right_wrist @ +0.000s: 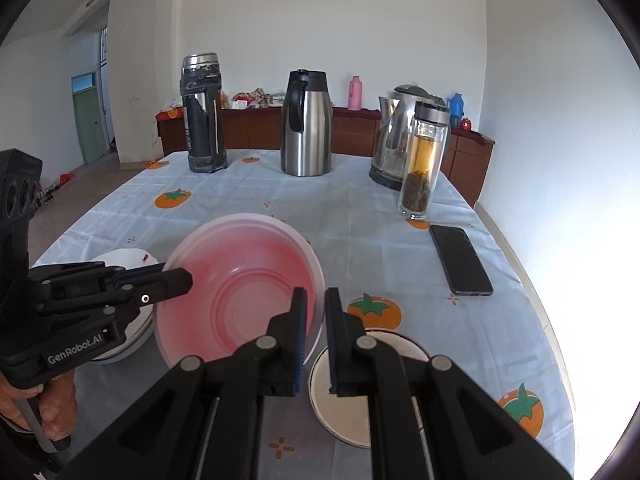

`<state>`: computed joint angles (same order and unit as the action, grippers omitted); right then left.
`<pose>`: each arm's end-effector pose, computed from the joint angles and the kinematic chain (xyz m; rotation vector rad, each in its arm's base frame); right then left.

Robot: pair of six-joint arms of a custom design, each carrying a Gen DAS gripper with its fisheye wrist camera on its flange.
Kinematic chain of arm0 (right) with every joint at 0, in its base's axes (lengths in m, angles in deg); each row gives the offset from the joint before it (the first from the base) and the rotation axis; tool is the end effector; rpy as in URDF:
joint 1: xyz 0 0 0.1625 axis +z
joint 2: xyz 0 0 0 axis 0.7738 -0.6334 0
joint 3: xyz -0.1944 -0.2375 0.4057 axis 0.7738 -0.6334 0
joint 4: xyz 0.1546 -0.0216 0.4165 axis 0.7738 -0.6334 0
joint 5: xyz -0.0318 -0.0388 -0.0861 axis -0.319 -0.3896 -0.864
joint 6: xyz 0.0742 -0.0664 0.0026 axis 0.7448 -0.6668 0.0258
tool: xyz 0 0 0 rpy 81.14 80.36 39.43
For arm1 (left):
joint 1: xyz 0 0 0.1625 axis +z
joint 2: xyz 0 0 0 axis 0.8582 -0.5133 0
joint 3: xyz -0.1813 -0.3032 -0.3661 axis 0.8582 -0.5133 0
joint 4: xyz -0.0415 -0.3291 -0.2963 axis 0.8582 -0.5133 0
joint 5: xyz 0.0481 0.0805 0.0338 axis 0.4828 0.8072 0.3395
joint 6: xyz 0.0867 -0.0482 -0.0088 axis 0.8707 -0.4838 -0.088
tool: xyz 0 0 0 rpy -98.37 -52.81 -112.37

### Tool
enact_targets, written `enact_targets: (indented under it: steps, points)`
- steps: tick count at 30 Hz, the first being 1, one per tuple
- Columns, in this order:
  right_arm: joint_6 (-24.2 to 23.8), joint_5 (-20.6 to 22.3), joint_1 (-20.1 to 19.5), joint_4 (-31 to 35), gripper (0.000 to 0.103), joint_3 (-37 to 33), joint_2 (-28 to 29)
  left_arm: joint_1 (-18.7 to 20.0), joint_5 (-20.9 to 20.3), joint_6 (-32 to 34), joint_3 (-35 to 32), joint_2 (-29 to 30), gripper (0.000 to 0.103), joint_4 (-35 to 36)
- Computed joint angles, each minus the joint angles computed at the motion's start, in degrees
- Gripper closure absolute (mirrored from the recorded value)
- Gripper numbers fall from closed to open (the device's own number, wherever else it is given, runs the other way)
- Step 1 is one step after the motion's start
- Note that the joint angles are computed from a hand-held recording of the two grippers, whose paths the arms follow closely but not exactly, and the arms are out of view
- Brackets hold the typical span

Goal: Organize plates and bowls

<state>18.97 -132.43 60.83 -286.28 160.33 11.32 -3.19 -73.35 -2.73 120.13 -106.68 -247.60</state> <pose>0.3005 -0.5712 0.1370 0.6056 -2.1321 1.0600 -0.2004 -0.6010 0.2271 0.9660 2.5537 -0.9199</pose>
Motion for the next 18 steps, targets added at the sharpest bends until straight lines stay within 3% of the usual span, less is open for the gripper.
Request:
enact_targets:
  steps: [18]
  points:
    - [-1.5, -3.05, 0.3, 4.09, 0.094, -2.69, 0.77, 0.93, -2.38, -2.08, -0.71, -0.55, 0.092, 2.58]
